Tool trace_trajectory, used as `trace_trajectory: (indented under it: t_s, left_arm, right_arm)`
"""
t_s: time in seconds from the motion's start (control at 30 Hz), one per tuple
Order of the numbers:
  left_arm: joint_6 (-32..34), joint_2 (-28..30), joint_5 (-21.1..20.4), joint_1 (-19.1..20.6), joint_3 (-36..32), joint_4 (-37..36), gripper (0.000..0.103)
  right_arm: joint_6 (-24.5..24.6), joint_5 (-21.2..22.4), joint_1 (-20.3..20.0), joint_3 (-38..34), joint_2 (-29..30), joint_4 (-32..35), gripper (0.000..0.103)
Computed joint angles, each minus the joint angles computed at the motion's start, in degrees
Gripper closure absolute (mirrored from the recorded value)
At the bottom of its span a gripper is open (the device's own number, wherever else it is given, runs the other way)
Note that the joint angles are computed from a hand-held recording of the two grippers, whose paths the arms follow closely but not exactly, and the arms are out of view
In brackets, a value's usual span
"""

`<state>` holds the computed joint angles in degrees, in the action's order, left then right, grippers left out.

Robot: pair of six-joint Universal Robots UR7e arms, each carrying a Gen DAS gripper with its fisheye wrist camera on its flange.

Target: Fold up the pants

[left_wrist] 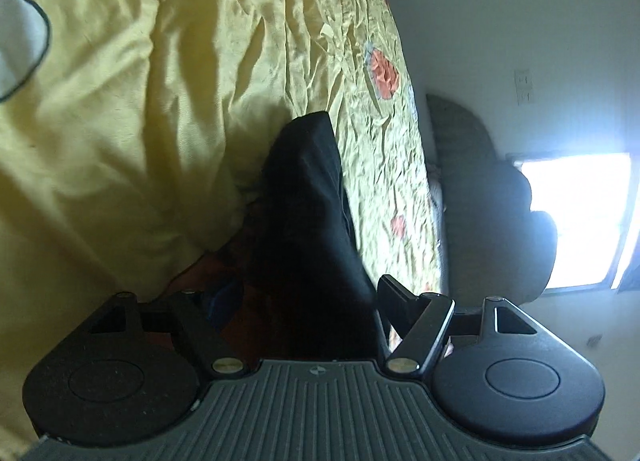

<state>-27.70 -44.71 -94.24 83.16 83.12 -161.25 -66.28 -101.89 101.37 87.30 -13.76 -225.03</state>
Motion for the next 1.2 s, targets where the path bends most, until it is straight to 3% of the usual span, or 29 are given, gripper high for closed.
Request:
trace_trajectory:
  t_s: [0.17, 0.33, 0.4, 0.5, 0.57, 0.6, 0.67, 0.73, 0.77, 0.87, 0.93, 1.07, 1.2]
  left_arm:
    - [-0.95, 2.56, -0.38, 0.02, -3.22, -1.18, 0.029]
    - [2.56, 2.74, 2.62, -0.48, -3.94, -1.03, 0.036]
    - [3.82, 3.16, 3.15, -0.41, -5.18, 0.61, 0.043]
    - [6.91, 3.84, 4.39, -0.70, -6.62, 2.20, 0.051]
    - [9.80, 3.64, 7.11, -1.45, -5.88, 1.82, 0.059]
    - [11.09, 3.77, 8.66, -1.92, -5.76, 1.39, 0.064]
    - [13.91, 3.69, 11.90, -2.89, -4.72, -0.07, 0.071]
    - [16.84, 3.62, 14.47, -3.71, -3.79, -1.49, 0.077]
    - [18.16, 3.56, 15.80, -4.16, -3.18, -2.38, 0.078]
    - [23.18, 3.28, 19.13, -5.63, -0.65, -7.18, 0.080]
    - [26.79, 3.17, 21.72, -7.07, 1.27, -11.10, 0.081]
    - [35.14, 2.69, 26.80, -10.37, 6.75, -21.62, 0.082]
    - [41.21, 2.89, 30.17, -13.26, 11.12, -30.68, 0.083]
  right_arm:
    - [7.91, 0.72, -0.46, 2.04, -4.08, 8.58, 0.083]
    - [4.74, -2.18, -0.26, 2.97, -5.05, 15.89, 0.076]
    - [8.15, 1.20, -0.91, 5.74, -8.25, 18.97, 0.076]
    - [18.37, 11.19, -3.34, 8.74, -13.97, 23.75, 0.076]
    - [23.70, 13.23, -4.51, 7.92, -15.04, 23.51, 0.076]
    - [25.07, 11.86, -4.80, 6.73, -14.94, 23.26, 0.076]
    - [24.92, 4.45, -3.87, 3.25, -12.67, 23.32, 0.076]
    - [23.55, -1.48, -3.20, -0.38, -10.56, 27.24, 0.076]
    - [22.69, -2.41, -3.22, -1.64, -9.82, 29.32, 0.076]
    - [21.61, -1.52, -3.23, -1.63, -9.26, 27.12, 0.076]
    - [23.41, 0.93, -3.74, -1.59, -9.69, 26.39, 0.075]
    - [26.04, 1.77, -4.24, -0.49, -9.84, 24.42, 0.075]
    - [28.69, 7.70, -5.35, 4.11, -11.88, 19.23, 0.075]
